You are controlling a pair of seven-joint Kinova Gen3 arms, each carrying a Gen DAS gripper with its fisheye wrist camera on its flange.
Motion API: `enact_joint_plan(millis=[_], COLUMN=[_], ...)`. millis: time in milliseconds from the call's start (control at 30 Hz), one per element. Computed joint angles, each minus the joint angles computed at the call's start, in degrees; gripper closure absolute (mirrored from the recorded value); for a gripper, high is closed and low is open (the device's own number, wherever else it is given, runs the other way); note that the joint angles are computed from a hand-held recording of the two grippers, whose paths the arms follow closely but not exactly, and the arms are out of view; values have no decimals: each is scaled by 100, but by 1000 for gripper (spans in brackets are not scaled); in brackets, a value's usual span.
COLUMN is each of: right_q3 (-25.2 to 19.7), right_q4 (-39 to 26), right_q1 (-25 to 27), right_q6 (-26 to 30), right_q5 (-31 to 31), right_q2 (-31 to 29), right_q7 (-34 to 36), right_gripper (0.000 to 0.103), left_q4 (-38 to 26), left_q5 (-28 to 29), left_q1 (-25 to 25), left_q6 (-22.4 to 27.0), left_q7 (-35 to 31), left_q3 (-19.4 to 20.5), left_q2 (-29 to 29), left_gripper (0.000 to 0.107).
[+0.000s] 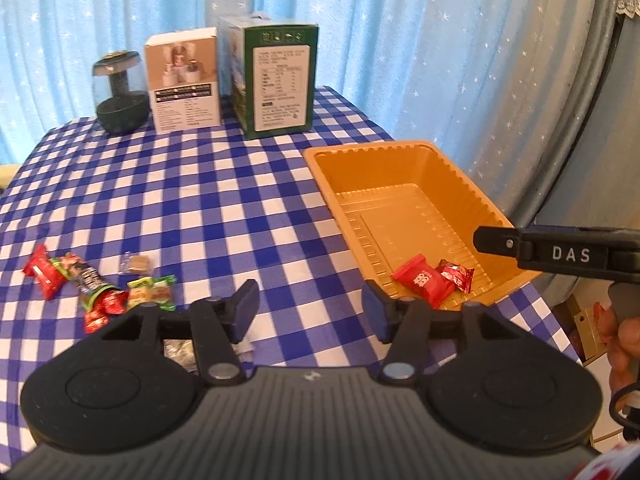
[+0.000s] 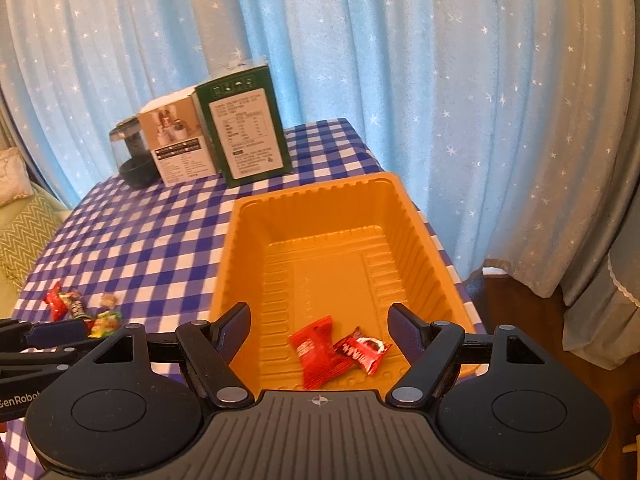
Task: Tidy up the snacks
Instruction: 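Withdraw both open tools from the tray toward the remaining snacks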
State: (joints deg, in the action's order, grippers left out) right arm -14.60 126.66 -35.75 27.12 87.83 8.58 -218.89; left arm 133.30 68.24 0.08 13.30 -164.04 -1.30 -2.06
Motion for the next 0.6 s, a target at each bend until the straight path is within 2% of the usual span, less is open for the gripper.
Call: enact_joint_plan(millis=[133,300,600], right_q3=[-133,-234,-363], right_q4=[-31,-144,-422], right_q1=[-239,-588,-1235], right_q6=[212,421,741], right_q5=[-348,-649,-981], right_q2=[-108,-145,4], right_q7=[221,364,446], right_gripper=[28,28,28], left_q4=[192,366,614], left_q5=[-185,-855,-1838], left_q1=[-83,-130,-142], left_q6=[78,222,531], left_q7=[108,556,945], left_q3=[-207,-618,-1656], left_q2=[-353,-783,-1467], left_gripper=[44,34,25])
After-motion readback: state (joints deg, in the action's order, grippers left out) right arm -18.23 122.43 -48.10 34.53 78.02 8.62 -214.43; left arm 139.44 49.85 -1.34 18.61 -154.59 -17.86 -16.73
